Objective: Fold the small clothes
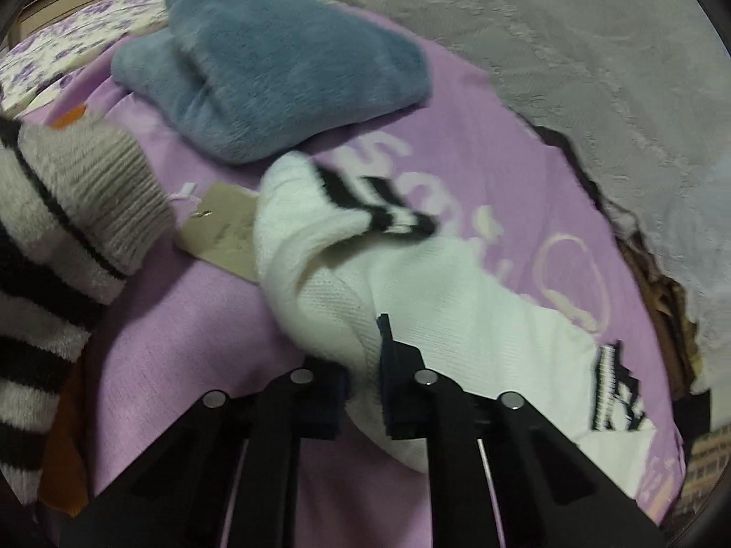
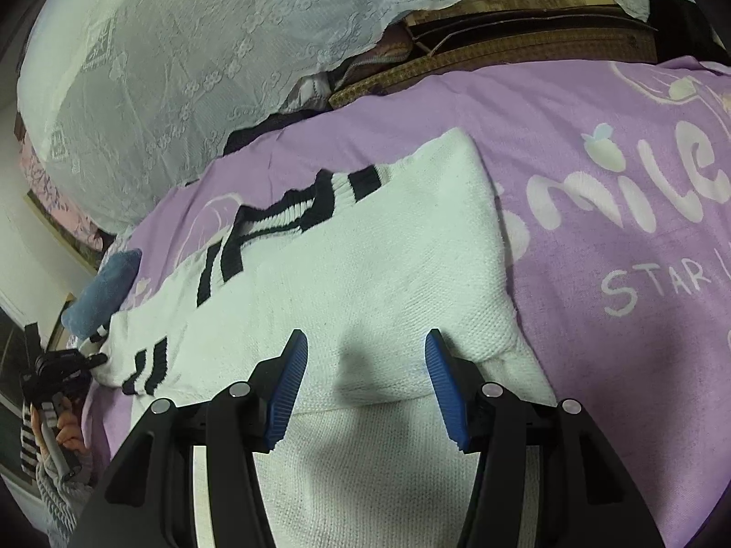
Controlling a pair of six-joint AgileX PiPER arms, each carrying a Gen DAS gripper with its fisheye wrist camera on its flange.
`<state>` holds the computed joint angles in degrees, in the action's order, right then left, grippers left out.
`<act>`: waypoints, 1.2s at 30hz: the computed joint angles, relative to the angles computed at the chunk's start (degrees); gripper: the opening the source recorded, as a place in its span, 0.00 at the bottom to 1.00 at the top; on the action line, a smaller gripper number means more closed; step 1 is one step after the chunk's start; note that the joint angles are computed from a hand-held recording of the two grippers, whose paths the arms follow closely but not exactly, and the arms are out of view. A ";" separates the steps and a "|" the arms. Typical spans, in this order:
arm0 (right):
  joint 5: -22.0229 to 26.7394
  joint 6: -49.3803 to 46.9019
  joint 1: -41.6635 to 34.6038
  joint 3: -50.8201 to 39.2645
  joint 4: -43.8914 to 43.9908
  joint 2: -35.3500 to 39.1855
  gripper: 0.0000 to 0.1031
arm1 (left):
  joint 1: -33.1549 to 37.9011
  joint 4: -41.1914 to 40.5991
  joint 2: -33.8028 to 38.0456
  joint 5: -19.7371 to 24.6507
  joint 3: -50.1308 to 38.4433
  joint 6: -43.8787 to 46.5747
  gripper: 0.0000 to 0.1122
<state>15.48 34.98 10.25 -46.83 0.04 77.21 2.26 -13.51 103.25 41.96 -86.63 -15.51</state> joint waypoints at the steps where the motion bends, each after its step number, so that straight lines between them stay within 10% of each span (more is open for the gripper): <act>1: -0.02 0.27 -0.15 0.13 0.19 -0.40 0.52 | -0.41 -0.28 -0.13 0.05 -0.37 0.67 0.09; 21: 1.55 -32.18 -8.21 2.02 36.70 -6.78 0.54 | -23.35 10.20 0.84 9.57 -19.24 -4.58 0.08; 36: 2.93 -39.24 -10.54 2.53 45.18 -6.64 0.54 | -40.22 23.44 9.81 9.08 -19.40 -9.02 0.10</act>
